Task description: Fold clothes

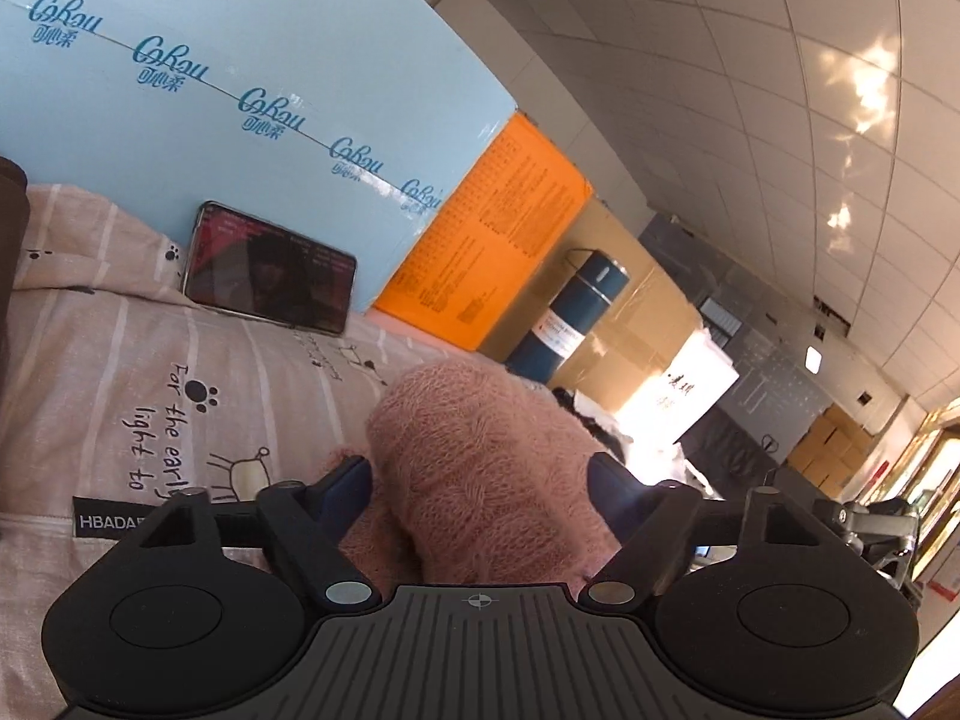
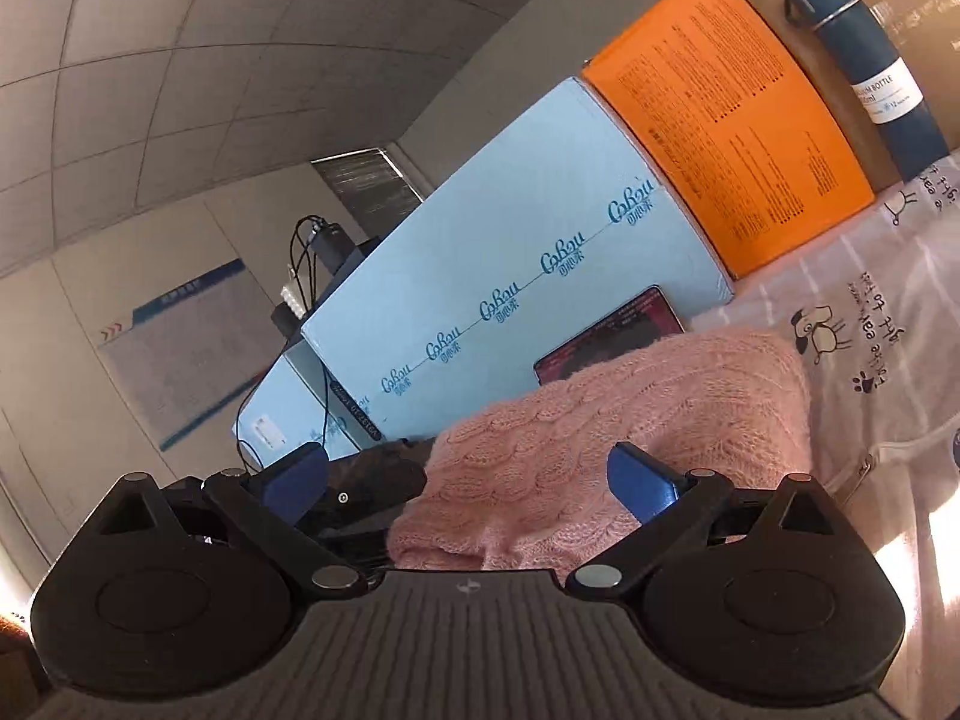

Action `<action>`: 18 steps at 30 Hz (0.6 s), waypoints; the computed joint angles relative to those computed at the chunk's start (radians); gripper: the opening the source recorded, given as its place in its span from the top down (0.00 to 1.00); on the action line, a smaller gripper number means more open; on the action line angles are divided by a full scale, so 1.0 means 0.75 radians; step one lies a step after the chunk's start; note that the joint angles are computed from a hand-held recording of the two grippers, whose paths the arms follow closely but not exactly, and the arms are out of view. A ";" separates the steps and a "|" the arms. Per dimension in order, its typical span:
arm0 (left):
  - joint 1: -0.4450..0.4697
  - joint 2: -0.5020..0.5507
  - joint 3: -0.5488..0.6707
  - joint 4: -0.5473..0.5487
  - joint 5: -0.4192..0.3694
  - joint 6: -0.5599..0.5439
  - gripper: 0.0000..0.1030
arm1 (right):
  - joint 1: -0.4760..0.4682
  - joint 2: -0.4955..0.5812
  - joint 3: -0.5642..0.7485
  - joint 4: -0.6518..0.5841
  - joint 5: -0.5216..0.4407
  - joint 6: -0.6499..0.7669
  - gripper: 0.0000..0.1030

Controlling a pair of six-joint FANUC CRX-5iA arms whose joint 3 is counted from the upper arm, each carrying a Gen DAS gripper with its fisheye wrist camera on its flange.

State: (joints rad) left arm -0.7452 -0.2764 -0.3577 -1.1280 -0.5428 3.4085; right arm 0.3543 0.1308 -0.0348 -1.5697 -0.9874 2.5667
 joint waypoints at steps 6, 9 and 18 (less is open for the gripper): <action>-0.084 0.007 0.003 -0.143 -0.035 0.044 0.80 | -0.034 0.008 -0.022 -0.076 -0.031 0.054 0.03; -0.166 -0.010 0.017 -0.196 -0.196 0.031 0.80 | -0.065 0.018 -0.038 -0.147 -0.073 0.098 0.03; -0.031 0.067 0.053 0.110 -0.299 -0.198 0.74 | 0.065 0.021 0.047 0.153 0.101 -0.160 0.03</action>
